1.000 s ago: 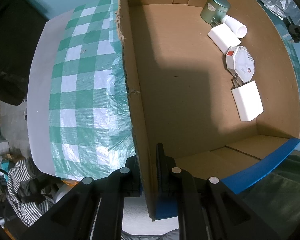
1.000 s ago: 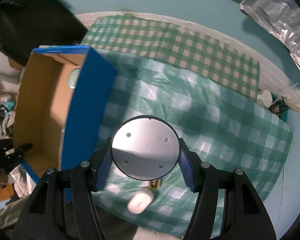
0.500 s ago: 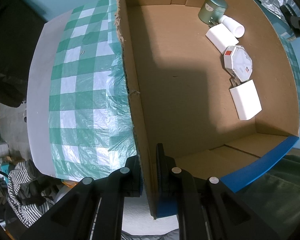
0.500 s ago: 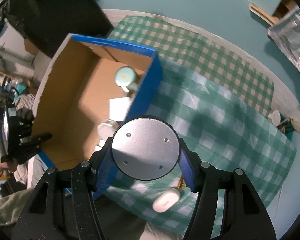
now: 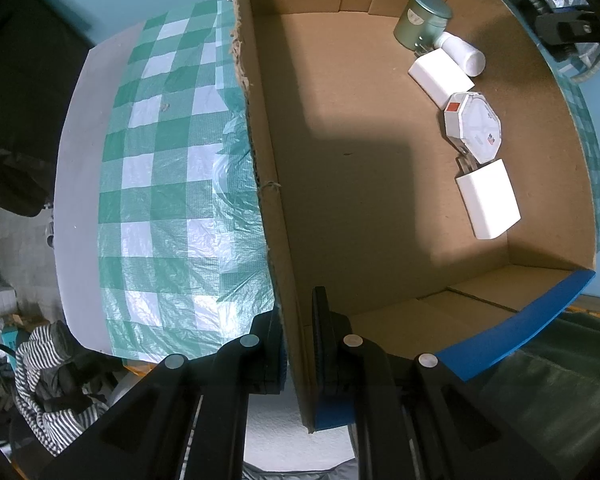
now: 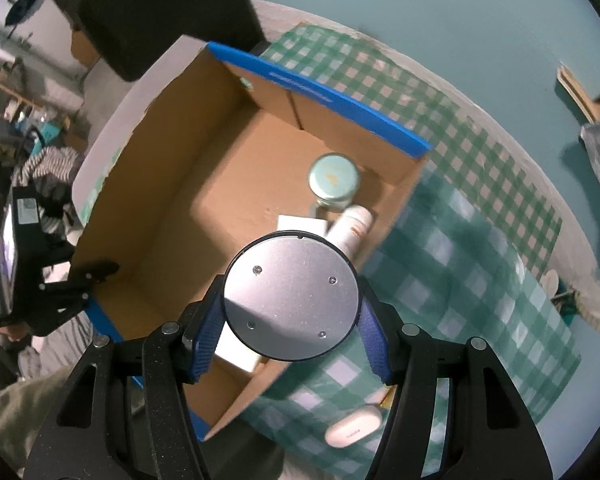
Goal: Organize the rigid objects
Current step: 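Carry the grey puck over the box with the right gripper, then open the right gripper to drop the grey puck into the box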
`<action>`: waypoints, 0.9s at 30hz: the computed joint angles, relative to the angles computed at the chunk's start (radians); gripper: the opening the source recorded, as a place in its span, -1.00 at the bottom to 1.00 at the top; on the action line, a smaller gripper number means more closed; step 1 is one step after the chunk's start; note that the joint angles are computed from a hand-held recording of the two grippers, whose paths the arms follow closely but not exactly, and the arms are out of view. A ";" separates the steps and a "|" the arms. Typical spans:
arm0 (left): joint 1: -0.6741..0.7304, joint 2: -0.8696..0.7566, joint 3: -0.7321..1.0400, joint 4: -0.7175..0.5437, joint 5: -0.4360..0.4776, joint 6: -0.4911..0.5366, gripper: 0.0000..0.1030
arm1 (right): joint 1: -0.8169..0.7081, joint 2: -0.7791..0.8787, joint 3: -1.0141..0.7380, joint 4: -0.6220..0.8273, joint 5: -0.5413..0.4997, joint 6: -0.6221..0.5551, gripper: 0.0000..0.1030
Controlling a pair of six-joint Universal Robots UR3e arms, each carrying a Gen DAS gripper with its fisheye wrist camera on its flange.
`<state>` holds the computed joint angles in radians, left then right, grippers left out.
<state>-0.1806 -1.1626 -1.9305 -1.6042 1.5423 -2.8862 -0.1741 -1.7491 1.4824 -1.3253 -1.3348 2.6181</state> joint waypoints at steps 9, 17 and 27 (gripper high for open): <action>0.008 -0.001 0.014 -0.007 -0.005 0.012 -0.81 | 0.117 0.078 0.025 -0.099 -0.049 0.067 0.20; 0.010 -0.004 0.020 -0.010 -0.009 0.012 -0.81 | 0.140 0.108 0.059 -0.142 -0.050 0.092 0.20; 0.003 -0.004 0.017 -0.008 -0.006 0.006 -0.81 | 0.130 0.086 0.046 -0.140 -0.035 0.097 0.21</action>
<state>-0.1779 -1.1662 -1.9134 -1.6123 1.5366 -2.8797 -0.0437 -1.6627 1.5286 -1.4652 -1.3693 2.7154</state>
